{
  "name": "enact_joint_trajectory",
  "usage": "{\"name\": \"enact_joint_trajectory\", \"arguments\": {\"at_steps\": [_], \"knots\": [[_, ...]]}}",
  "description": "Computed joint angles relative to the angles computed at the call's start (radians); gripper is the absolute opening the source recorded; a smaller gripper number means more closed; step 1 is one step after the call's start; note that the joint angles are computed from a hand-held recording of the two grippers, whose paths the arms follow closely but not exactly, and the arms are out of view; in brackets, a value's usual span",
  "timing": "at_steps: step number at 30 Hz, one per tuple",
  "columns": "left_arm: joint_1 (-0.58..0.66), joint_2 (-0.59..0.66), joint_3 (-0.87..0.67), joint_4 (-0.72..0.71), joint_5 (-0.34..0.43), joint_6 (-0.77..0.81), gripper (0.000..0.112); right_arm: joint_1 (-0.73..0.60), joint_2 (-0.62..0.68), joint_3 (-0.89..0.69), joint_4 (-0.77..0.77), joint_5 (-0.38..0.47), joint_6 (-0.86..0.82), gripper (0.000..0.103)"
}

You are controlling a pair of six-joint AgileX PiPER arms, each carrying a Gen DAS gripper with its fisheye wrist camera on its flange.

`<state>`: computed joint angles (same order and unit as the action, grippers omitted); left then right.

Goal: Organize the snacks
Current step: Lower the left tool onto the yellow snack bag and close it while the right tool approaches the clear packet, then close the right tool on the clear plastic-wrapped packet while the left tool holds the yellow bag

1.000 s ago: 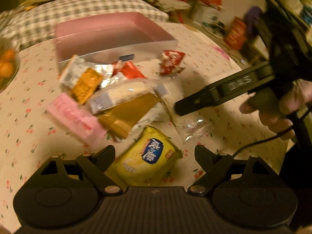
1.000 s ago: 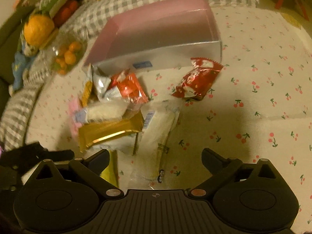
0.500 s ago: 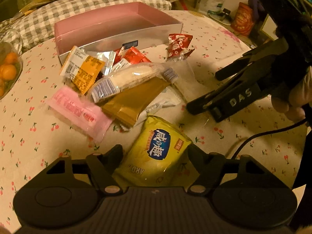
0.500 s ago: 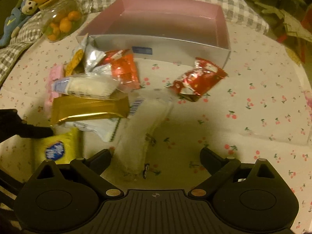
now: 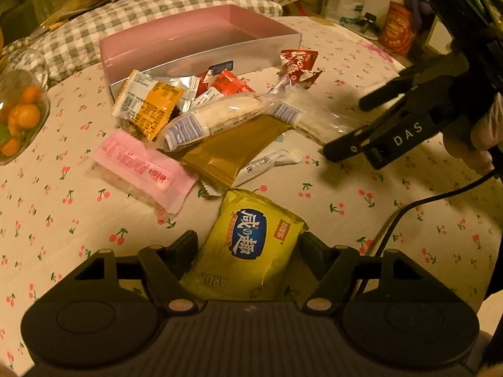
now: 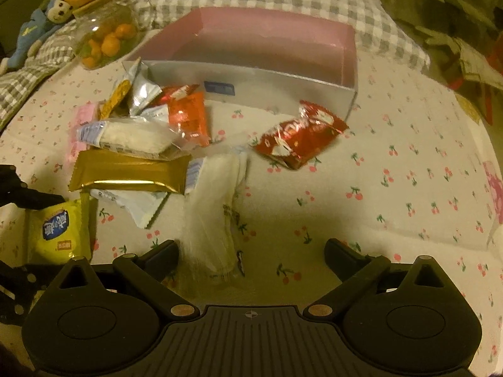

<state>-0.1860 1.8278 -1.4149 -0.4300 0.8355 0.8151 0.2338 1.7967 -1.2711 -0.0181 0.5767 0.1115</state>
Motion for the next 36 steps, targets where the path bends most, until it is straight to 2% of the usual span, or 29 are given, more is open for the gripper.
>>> {"name": "enact_joint_trajectory", "arguments": {"at_steps": [3, 7, 10, 13, 14, 16, 18, 20, 31, 34, 35, 36], "knots": [[-0.007, 0.009, -0.009, 0.01, -0.006, -0.014, 0.067, -0.002, 0.002, 0.012, 0.016, -0.04, -0.029, 0.1], [-0.002, -0.003, 0.006, 0.014, -0.022, -0.041, 0.061, -0.004, 0.005, 0.011, 0.056, -0.053, -0.068, 0.1], [-0.006, -0.016, 0.025, 0.024, -0.046, -0.064, 0.057, 0.004, 0.003, 0.016, 0.039, -0.071, -0.055, 0.095], [-0.011, -0.031, 0.047, 0.039, -0.073, -0.098, 0.051, 0.015, -0.004, 0.027, 0.03, -0.092, -0.049, 0.086], [-0.013, -0.035, 0.051, 0.045, -0.078, -0.111, 0.049, 0.016, -0.008, 0.032, 0.035, -0.097, -0.054, 0.08], [-0.014, -0.042, 0.057, 0.052, -0.082, -0.134, 0.048, 0.021, -0.014, 0.036, 0.038, -0.105, -0.057, 0.066], [-0.017, -0.045, 0.057, 0.061, -0.08, -0.159, 0.047, 0.024, -0.019, 0.034, 0.048, -0.102, -0.062, 0.043], [-0.017, -0.047, 0.056, 0.064, -0.075, -0.177, 0.047, 0.023, -0.021, 0.025, 0.05, -0.085, -0.052, 0.033], [-0.003, -0.063, 0.021, 0.031, -0.019, -0.27, 0.047, -0.015, -0.052, 0.003, 0.157, 0.002, -0.077, 0.028], [0.001, -0.069, 0.012, 0.023, -0.015, -0.286, 0.047, -0.029, -0.066, -0.008, 0.208, 0.036, -0.096, 0.023], [0.005, -0.069, 0.009, 0.014, -0.014, -0.284, 0.047, -0.033, -0.07, -0.009, 0.23, 0.042, -0.109, 0.014], [0.007, -0.071, 0.008, 0.008, -0.014, -0.287, 0.047, -0.042, -0.076, -0.012, 0.259, 0.053, -0.126, 0.011]]}}
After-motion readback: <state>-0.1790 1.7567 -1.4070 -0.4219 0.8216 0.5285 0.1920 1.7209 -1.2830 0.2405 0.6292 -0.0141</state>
